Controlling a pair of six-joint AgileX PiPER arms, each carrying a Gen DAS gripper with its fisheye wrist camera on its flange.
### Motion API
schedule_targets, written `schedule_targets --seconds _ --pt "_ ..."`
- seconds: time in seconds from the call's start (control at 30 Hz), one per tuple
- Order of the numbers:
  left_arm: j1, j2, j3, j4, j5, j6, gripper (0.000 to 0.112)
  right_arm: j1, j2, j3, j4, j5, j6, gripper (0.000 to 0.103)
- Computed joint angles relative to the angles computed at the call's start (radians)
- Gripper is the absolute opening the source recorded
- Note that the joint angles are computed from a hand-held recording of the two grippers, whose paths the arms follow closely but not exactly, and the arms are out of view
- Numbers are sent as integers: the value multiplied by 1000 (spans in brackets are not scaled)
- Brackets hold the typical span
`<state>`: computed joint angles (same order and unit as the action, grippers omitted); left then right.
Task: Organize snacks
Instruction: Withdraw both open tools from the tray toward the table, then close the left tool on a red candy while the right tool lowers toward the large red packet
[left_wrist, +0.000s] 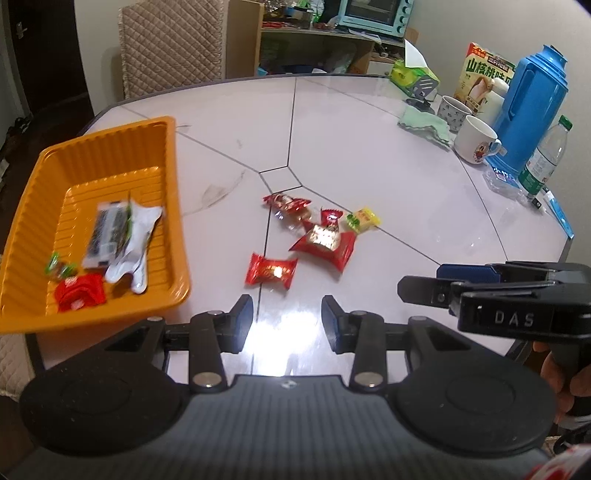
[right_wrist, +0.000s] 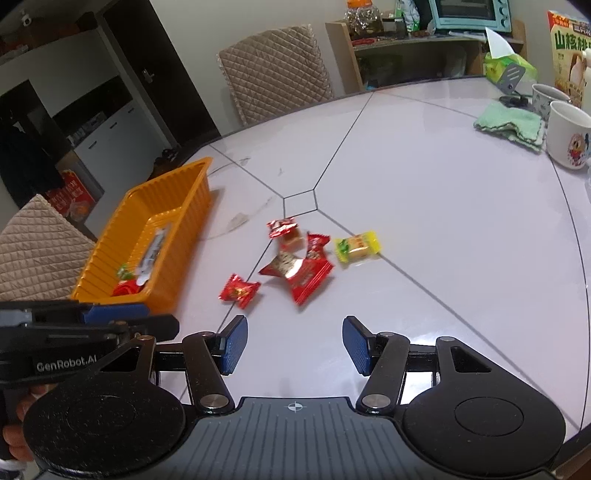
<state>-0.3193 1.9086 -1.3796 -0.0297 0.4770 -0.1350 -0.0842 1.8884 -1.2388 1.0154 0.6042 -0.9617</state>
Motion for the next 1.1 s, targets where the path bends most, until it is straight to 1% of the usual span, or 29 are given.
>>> schedule_targets --seconds 0.13,0.23,0.43,0.6,0.77,0.93,1.0,1.1 --pt "-5 65 -81 3 23 3 37 -8 40 -33 5 -11 -61 57" --pt "-11 113 -135 16 34 -2 37 -10 80 -74 2 -9 -71 57" --pt "-16 217 -255 50 76 -12 37 -23 145 -160 -49 17 10 57" --pt "-22 313 -375 95 148 -25 36 -33 191 -217 -88 36 70 57" --pt "-23 384 -465 97 209 -9 36 -43 230 -264 -113 55 120 57" --pt "-31 416 -491 143 212 -37 36 -46 253 -295 -131 62 150 57" --pt "-33 424 -498 163 212 -56 32 -47 260 -303 -139 64 159 57" --pt "-29 431 -505 168 211 -72 30 -49 270 -312 -147 68 169 57"
